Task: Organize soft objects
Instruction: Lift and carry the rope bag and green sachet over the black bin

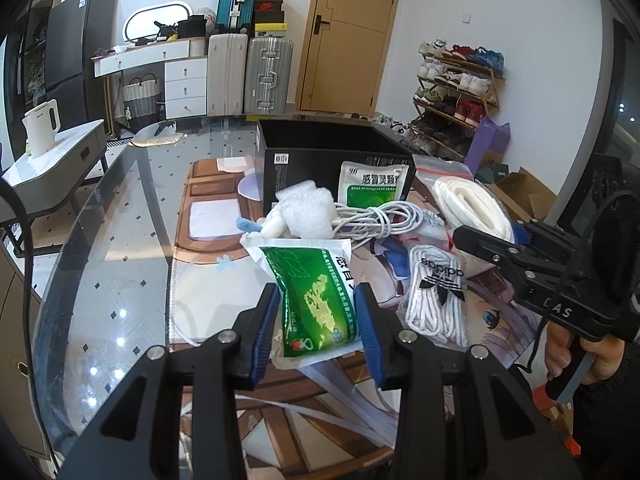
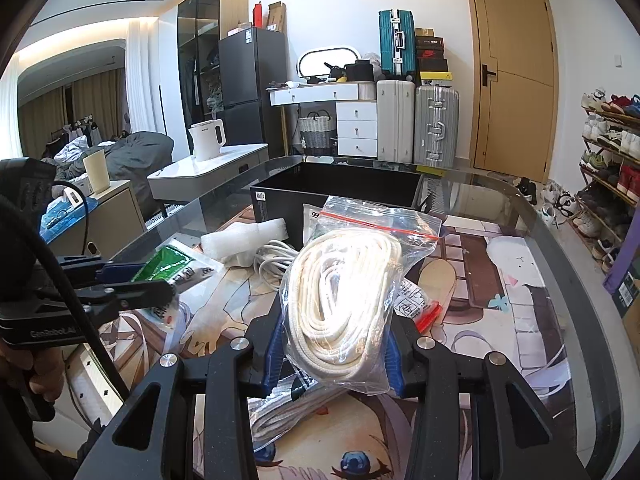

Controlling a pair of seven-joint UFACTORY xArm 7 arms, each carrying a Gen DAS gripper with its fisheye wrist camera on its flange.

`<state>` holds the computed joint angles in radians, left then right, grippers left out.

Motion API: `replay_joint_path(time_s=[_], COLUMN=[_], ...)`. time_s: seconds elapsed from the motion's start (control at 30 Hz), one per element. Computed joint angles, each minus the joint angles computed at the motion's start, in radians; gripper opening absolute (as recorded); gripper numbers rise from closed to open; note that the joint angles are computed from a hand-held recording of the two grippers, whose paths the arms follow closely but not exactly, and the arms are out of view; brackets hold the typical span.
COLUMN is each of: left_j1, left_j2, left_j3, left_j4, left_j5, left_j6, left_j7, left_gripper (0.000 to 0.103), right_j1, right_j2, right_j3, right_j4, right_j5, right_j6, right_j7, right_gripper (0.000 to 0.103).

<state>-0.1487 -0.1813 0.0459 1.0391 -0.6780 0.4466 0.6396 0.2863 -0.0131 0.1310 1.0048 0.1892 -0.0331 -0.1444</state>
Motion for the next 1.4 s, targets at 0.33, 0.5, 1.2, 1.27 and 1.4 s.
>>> replay_joint_path(time_s=[0.33,0.5,1.2,1.27,1.4], left_j1=[-0.015,-0.022,0.018,0.027,0.043], left_j2=[-0.034,-0.036,0.114,0.133,0.162], left_j3=[0.014,0.020,-0.029,-0.040,-0.060], left_j4=[0.002,0.017,0.204,0.227,0.258], left_j5=[-0.030,-0.039,-0.104,-0.100,-0.090], left_j6=[-0.007,-0.012,-0.017,-0.018,-0.020], left_j7=[0.021,0.026,0.083,0.080,0.072], left_gripper=[0.037,0.037,0.037,0.037,0.037], right_j1=[-0.003,0.001,-0.009,-0.018,-0.033], right_j2=[-0.029,-0.037,0.027,0.039,0.074], right_j3=[-0.004,-0.011,-0.005,0.000,0.009], right_j4=[-0.018,-0.016,0.156,0.178,0.238], right_j5=[-0.064,-0.084,0.126,0.118,0.111], right_j6=[-0.005,-0.001,0.147,0.164,0.215], right_j7=[0.049,0.058,-0.178,-0.177,-0.183], right_gripper=[0.041,0.041,0.041,0.041,0.041])
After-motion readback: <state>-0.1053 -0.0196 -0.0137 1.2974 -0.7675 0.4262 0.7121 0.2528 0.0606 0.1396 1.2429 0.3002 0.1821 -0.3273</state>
